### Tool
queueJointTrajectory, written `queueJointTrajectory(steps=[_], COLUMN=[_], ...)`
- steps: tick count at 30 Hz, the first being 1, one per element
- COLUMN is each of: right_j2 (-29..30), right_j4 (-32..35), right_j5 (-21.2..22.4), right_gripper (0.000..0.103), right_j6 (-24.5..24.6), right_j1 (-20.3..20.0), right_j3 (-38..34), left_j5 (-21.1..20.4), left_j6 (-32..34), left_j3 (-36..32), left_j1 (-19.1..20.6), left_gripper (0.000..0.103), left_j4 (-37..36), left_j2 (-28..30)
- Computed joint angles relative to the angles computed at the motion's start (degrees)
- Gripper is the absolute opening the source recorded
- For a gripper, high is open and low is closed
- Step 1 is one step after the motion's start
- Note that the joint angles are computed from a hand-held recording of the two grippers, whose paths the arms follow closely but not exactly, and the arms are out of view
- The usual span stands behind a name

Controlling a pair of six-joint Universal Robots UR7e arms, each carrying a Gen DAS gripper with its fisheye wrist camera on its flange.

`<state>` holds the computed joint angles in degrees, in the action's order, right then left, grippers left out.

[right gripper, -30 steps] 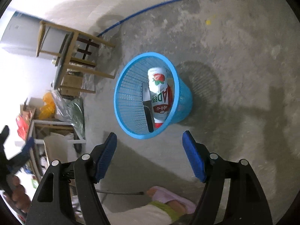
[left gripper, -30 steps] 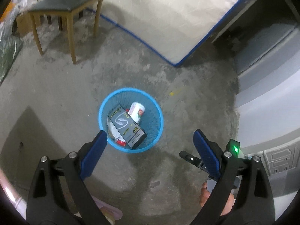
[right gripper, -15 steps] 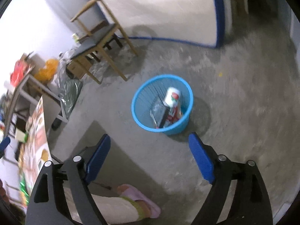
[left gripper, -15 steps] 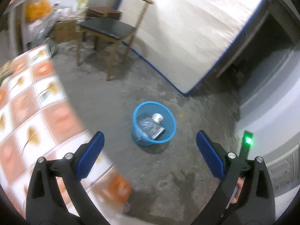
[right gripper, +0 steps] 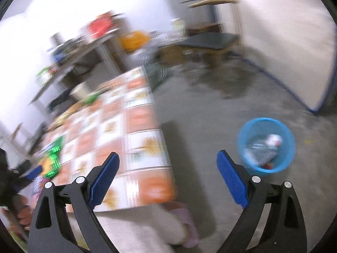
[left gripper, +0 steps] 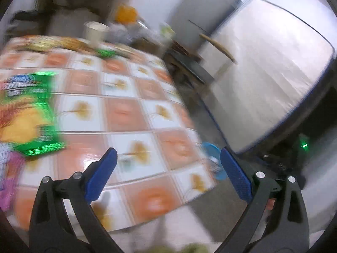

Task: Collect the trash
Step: 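Move both tools back to the table toward the chip bags, then grasp the green chip bag with the right tool while the left tool grasps the blue snack bag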

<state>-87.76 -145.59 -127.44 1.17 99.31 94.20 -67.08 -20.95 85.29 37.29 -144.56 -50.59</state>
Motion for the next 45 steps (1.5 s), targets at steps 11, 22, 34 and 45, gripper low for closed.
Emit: queueJointTrajectory(steps=[11,22,34,45], right_j2=[16.9,37.8,51.6,62.0], right_j4=[21.2,37.8,48.8,62.6], right_j5=[30.6,47.7,45.7,45.0], right_gripper=[0.091,0.085,0.08,0.061], right_j6=[1.9,8.1,9.1,5.4], right_j1=[0.5,-1.7,-1.3,0.6], right_j3=[-16.9,-40.1,-59.3,-77.1], left_j5=[21.0,23.5,23.8,25.2], left_j6=[-3.9,-17.1,-17.8,-18.9], left_j3=[16.8,18.8,16.8,15.4], left_j1=[1.1,6.9,8.0,8.2], left_gripper=[0.094,0.094,0.075,0.044], left_j4=[-6.2,2.1,7.8,11.6], left_j2=[-16.7,-21.6,-20.4,-19.9])
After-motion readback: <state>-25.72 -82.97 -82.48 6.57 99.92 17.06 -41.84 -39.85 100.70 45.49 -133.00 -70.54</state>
